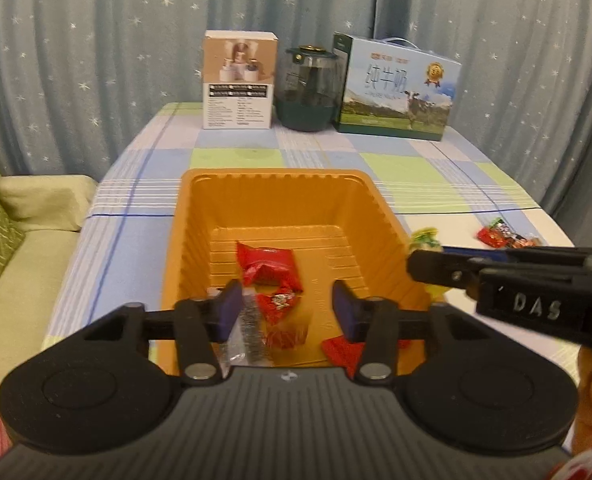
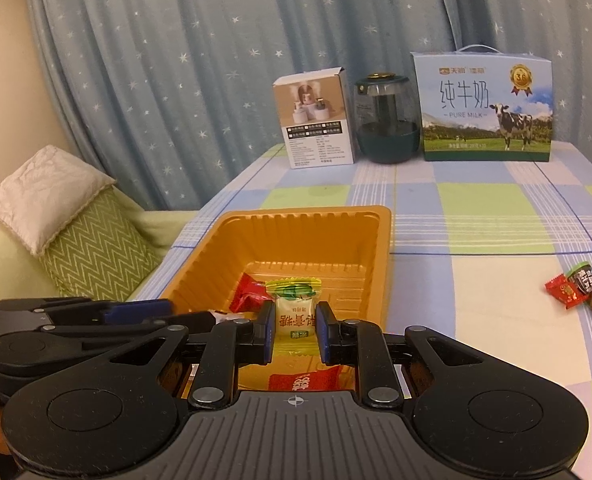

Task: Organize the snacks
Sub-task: 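Open both tools to drop the candies into the orange tray, then move both open tools back toward the remaining snacks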

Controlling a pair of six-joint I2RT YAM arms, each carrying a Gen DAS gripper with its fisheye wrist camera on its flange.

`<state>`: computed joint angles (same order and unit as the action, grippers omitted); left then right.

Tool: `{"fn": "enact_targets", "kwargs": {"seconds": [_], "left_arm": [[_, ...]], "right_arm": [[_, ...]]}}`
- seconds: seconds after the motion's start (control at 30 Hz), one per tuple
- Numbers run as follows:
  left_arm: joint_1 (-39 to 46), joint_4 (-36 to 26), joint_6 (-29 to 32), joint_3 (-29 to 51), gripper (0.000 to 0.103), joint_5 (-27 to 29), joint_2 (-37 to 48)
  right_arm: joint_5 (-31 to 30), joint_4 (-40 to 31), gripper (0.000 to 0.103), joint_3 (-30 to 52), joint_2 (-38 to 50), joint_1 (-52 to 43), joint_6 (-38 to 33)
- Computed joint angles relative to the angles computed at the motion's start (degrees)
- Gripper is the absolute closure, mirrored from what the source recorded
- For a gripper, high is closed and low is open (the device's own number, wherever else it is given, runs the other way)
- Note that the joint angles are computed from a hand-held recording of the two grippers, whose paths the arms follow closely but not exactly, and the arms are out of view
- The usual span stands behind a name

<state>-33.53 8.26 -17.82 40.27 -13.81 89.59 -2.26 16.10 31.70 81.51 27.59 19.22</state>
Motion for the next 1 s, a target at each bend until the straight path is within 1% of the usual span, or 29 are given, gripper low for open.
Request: {"fn": "enact_targets", "kwargs": {"seconds": [0.17, 0.3, 0.43, 0.53, 0.6, 0.63, 0.67, 0.73, 0.8, 0.87, 1.0], "left_arm": [[-0.2, -0.6, 0.1, -3.0, 0.056, -1.7, -4.1], [0.2, -1.5, -0.4, -5.1, 0.051, -2.6, -7.7], [1.0, -2.3, -0.4, -6.1, 0.049, -2.7, -9.4], [1.3, -2.2, -0.7, -6.7, 0.047, -2.9, -10.1], [1.3, -1.9, -0.9, -7.2, 0.042, -3.1, -10.4], [1.2, -1.7, -0.9, -7.3, 0.042, -3.1, -10.3], [1.2, -1.7, -1.0, -7.5, 0.040, -3.2, -10.4], [1.1, -1.5, -1.1, -7.8, 0.037, -3.4, -10.4], [1.0, -1.2, -1.6, -8.1, 0.028, -3.8, -10.5], [0.8, -0.7, -2.4, -8.7, 0.024, -4.0, -10.9], [0.2, -1.1, -2.8, -8.5, 0.024, -4.0, -11.0]], "right_arm": [[-0.1, -0.1, 0.082, 0.0, -0.1, 0.1, 0.3], [-0.6, -0.1, 0.082, 0.2, 0.0, 0.3, 0.6], [-0.8, 0.3, 0.082, 0.1, 0.0, 0.6, 1.6], [-2.2, 1.2, 0.082, 0.0, 0.0, -0.1, 2.7], [-3.9, 2.2, 0.081, -0.1, 0.3, -0.7, 3.8], [-4.2, 2.3, 0.078, -0.1, 0.4, -0.9, 4.5], [-4.0, 2.4, 0.058, -0.1, 0.3, -1.0, 5.0], [-2.9, 3.5, 0.030, -1.0, -0.4, -1.3, 6.5], [-2.4, 2.6, 0.030, -0.8, -1.2, -1.8, 6.8], [-1.3, 2.5, 0.030, -1.2, -2.1, -2.2, 6.8], [-0.5, 2.2, 0.030, -2.5, -4.0, -4.1, 8.3]]}}
